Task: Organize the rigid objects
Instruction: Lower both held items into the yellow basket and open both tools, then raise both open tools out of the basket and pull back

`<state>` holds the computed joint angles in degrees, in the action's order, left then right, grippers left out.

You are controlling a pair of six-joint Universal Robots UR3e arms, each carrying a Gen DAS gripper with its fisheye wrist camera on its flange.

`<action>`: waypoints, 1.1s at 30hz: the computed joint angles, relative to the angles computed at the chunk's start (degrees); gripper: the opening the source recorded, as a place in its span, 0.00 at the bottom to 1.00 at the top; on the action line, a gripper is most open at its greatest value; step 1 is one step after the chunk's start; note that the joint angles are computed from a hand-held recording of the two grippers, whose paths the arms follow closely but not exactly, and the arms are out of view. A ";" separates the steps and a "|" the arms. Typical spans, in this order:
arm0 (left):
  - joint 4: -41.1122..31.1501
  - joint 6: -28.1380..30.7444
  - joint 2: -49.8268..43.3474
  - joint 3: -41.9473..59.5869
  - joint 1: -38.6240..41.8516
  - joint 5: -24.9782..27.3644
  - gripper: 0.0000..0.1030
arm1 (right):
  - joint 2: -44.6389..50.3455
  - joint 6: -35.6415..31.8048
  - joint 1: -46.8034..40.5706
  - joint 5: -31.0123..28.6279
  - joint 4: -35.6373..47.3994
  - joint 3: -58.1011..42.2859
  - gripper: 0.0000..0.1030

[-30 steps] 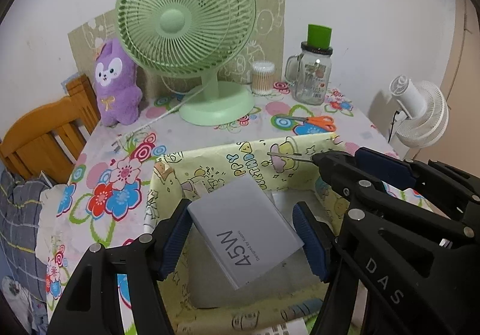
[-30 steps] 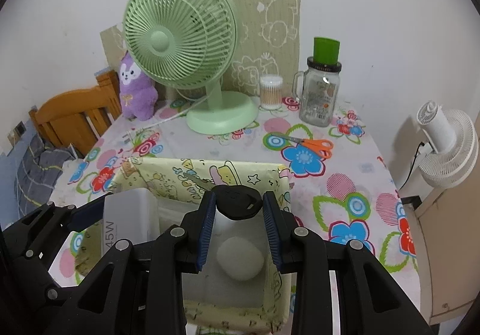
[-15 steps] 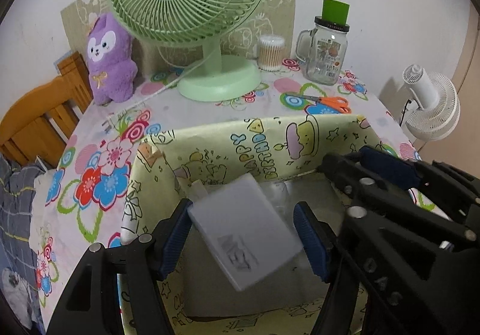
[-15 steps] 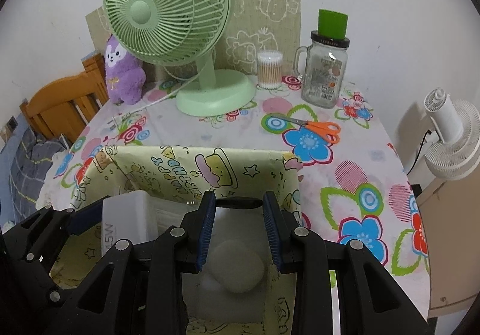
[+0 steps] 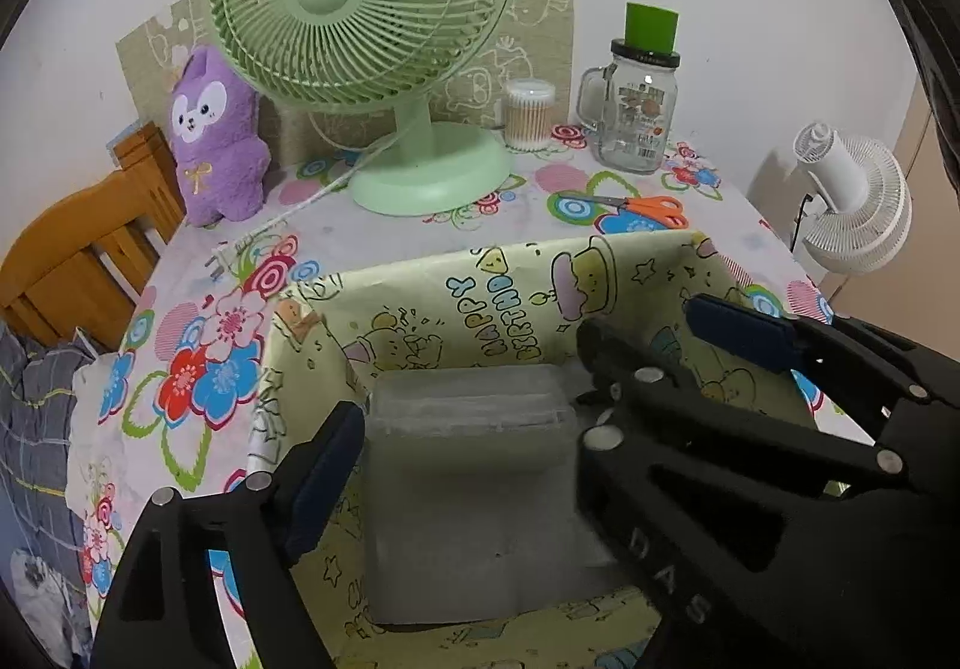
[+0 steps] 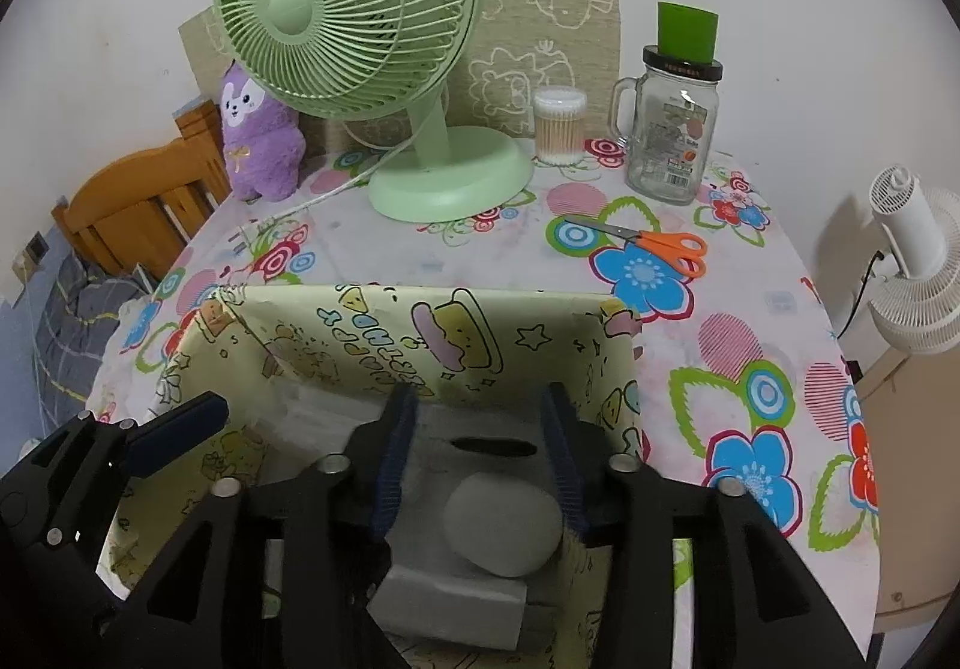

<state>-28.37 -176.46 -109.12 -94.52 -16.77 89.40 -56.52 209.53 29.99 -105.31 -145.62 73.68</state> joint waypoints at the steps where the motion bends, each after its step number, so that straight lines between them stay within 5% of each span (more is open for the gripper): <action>1: 0.12 0.02 0.46 -0.32 -0.01 0.07 0.84 | -0.50 0.21 0.14 -0.07 -0.40 0.56 0.55; 17: 2.94 -0.51 11.34 -9.64 -0.72 0.42 0.90 | -8.48 3.20 5.24 -7.02 0.80 6.09 0.78; 33: 3.38 -1.35 22.88 -18.56 -1.68 0.31 0.91 | -14.07 6.69 11.81 -14.07 4.07 8.96 0.80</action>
<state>-24.99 -177.81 -86.23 -113.08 -18.45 89.71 -70.58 216.22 41.80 -119.38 -141.55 82.64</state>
